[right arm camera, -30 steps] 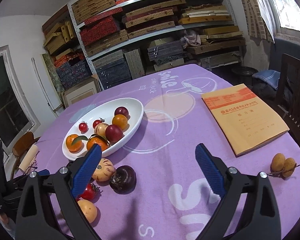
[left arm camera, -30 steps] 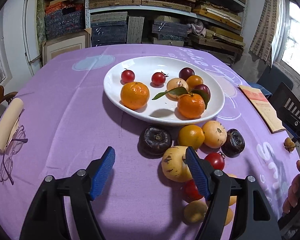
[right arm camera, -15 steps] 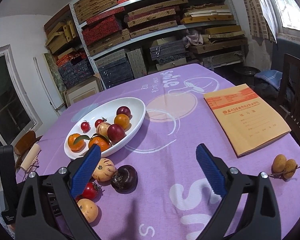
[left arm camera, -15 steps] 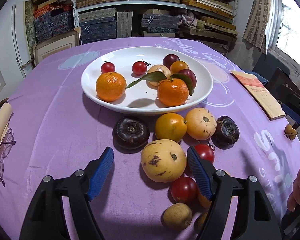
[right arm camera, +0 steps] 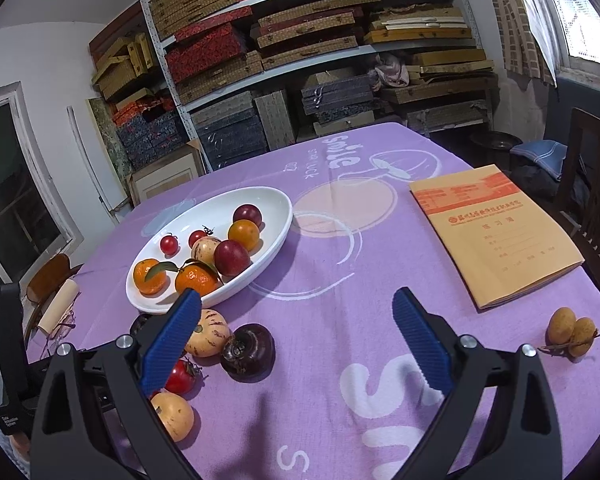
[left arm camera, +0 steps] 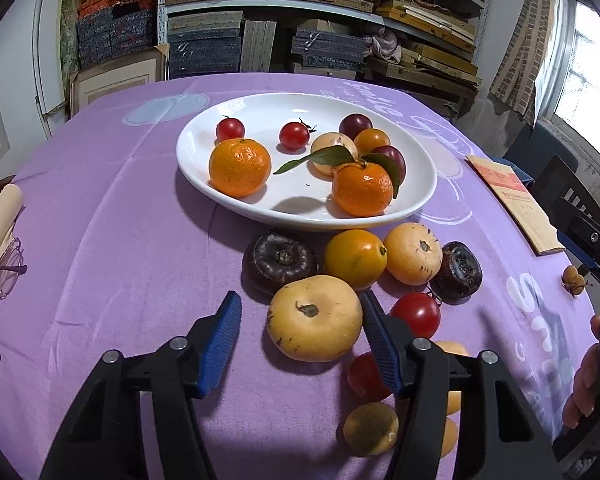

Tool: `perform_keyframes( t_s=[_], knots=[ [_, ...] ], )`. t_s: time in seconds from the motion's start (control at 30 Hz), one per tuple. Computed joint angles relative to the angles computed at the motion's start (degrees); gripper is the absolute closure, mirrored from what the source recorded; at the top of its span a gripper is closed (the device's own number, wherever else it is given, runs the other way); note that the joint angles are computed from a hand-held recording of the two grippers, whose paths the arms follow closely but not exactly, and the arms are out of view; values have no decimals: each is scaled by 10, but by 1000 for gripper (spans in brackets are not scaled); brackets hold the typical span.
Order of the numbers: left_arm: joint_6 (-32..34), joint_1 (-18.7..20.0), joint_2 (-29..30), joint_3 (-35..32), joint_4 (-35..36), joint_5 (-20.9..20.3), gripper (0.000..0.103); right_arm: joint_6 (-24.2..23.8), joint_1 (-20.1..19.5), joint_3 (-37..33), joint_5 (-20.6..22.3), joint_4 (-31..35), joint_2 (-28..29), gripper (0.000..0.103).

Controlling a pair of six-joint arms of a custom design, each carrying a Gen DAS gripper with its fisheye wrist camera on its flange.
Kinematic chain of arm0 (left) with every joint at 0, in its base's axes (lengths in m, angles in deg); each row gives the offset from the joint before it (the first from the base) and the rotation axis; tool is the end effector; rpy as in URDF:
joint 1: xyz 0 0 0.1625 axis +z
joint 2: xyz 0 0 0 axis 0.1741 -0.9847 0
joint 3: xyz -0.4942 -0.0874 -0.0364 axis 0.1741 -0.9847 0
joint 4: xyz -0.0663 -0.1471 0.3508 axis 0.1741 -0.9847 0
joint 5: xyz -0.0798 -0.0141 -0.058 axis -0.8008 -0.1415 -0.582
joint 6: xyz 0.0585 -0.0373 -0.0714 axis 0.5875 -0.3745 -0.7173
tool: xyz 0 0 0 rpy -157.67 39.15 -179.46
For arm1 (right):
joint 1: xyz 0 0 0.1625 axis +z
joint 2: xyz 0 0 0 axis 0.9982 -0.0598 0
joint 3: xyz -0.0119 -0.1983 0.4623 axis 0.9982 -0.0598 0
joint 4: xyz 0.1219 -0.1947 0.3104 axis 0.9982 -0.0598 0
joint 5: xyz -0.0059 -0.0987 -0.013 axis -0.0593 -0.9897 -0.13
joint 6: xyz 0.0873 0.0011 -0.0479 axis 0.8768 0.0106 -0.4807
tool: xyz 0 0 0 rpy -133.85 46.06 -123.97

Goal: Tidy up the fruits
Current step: 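Withdraw both tools from the plate toward the fruit pile, then grasp a pale yellow pear with the left tool while the right tool grasps another pale pear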

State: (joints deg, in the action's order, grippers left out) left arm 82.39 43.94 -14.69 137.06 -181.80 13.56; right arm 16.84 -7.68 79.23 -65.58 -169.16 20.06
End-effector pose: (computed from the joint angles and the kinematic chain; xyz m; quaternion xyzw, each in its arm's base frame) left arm -0.3466 -0.8157 -0.0378 0.2186 0.8910 -0.2895 0.2730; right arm -0.0226 -0.7655 0.3362 0.0939 -0.8498 0.4789 0.1991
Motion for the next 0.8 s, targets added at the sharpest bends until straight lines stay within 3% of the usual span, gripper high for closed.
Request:
perform_keyframes(
  t_s=[0.03, 0.47, 0.7, 0.8],
  knots=[
    [5, -1, 0, 1, 0, 2, 56, -1, 0, -1, -2, 4, 0, 9],
    [3, 4, -31, 65, -43, -17, 56, -23, 2, 1, 1, 17, 2, 9],
    [17, 1, -64, 136, -145, 34, 56, -73, 15, 42, 22, 56, -14, 9],
    [9, 4, -79, 166, -169, 60, 56, -100, 29, 72, -6, 55, -16, 9]
  ],
)
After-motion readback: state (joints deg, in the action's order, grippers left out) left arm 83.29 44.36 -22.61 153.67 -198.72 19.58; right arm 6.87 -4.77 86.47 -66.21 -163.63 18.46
